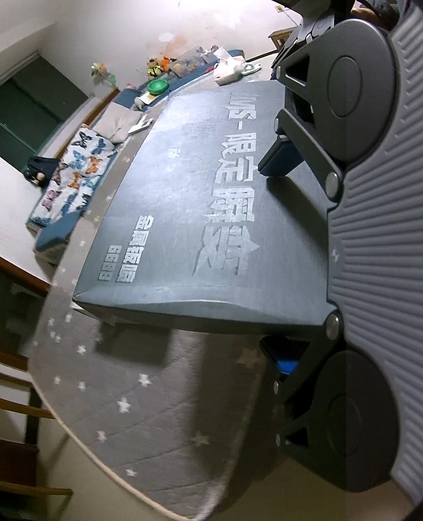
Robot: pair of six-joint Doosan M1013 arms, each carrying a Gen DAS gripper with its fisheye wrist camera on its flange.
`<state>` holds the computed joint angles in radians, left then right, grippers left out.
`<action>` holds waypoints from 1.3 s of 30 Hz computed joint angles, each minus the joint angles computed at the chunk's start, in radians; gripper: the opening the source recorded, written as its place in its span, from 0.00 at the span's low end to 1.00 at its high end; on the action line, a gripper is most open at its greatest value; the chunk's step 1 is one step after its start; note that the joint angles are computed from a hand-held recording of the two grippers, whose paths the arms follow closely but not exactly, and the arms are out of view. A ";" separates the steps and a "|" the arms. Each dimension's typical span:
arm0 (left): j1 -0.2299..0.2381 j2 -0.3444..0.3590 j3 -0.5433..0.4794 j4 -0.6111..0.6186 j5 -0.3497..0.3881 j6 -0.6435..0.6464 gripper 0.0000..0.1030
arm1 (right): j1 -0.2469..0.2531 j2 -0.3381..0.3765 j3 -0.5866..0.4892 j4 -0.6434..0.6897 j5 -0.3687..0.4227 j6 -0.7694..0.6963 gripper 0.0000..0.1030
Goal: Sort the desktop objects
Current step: 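Lift the grey lid with both tools and carry it toward the white box, then lower the grey lid with both tools over the box opening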
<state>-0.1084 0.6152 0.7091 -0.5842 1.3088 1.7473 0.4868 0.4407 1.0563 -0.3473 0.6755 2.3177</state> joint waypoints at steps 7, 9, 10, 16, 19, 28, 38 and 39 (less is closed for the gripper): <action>0.006 0.031 -0.024 0.007 0.090 -0.053 1.00 | 0.007 -0.002 0.012 0.043 0.027 -0.032 1.00; 0.006 0.040 -0.033 0.009 0.107 -0.059 1.00 | 0.008 -0.001 0.014 0.055 0.036 -0.040 1.00; 0.005 0.045 -0.038 0.010 0.114 -0.059 1.00 | 0.008 -0.001 0.015 0.059 0.040 -0.041 1.00; -0.006 0.062 -0.063 0.033 0.134 -0.059 1.00 | 0.007 -0.003 0.029 0.068 0.048 -0.025 1.00; -0.009 0.071 -0.077 0.044 0.146 -0.066 1.00 | 0.003 -0.003 0.033 0.088 0.051 -0.021 1.00; -0.017 0.084 -0.104 0.075 0.160 -0.068 1.00 | -0.004 0.004 0.030 0.122 0.061 -0.022 1.00; -0.026 0.123 -0.173 0.109 0.233 -0.096 1.00 | -0.008 0.014 0.018 0.150 0.083 -0.015 1.00; -0.027 0.128 -0.182 0.113 0.241 -0.099 1.00 | -0.009 0.016 0.016 0.154 0.087 -0.016 1.00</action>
